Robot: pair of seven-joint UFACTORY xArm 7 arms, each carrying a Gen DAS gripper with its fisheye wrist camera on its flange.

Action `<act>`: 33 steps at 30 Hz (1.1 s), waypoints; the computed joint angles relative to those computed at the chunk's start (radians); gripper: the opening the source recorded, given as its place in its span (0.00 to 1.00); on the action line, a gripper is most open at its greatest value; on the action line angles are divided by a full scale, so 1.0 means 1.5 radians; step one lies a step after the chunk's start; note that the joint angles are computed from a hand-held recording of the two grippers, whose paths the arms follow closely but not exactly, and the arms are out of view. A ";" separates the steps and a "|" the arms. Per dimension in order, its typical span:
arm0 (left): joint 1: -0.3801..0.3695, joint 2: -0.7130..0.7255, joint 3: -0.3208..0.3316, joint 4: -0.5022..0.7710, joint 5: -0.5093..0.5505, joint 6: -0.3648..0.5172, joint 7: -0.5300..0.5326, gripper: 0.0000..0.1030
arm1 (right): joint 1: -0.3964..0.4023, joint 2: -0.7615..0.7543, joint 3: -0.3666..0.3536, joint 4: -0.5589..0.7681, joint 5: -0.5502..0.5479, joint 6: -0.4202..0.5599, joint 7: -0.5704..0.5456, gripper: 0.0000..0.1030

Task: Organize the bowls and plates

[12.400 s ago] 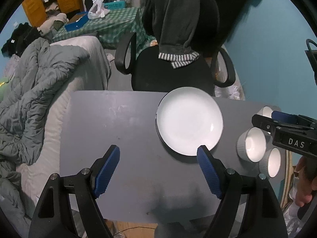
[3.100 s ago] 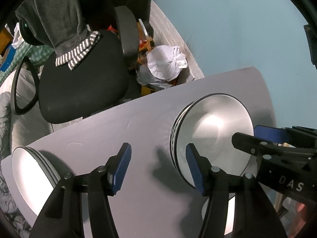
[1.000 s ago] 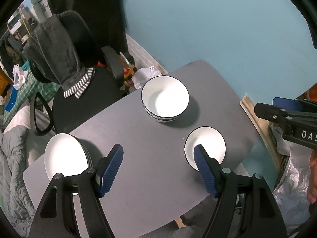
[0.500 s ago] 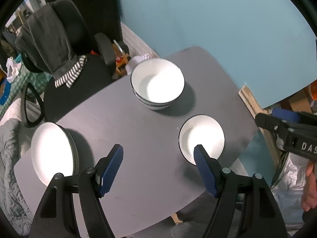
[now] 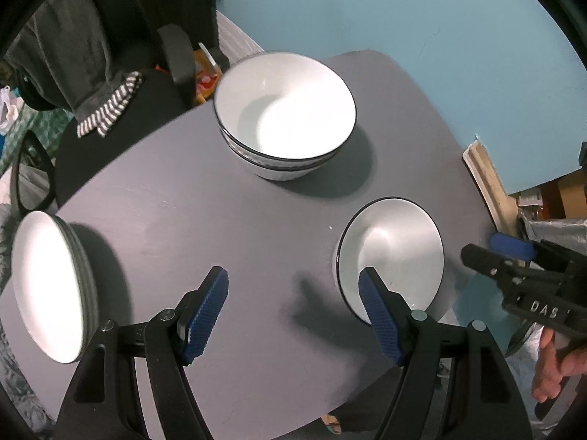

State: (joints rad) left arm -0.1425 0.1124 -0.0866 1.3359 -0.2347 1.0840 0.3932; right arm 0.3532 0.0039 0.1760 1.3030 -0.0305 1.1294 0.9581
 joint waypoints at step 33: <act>-0.026 0.077 -0.018 -0.014 0.013 -0.033 -0.061 0.52 | -0.026 0.064 -0.015 -0.052 0.140 -0.121 -0.128 0.32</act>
State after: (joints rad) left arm -0.1820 0.2274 -0.1137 1.3150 -0.2154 1.0352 0.3024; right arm 0.3149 0.1006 0.1532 1.2257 0.1798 0.9475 0.7654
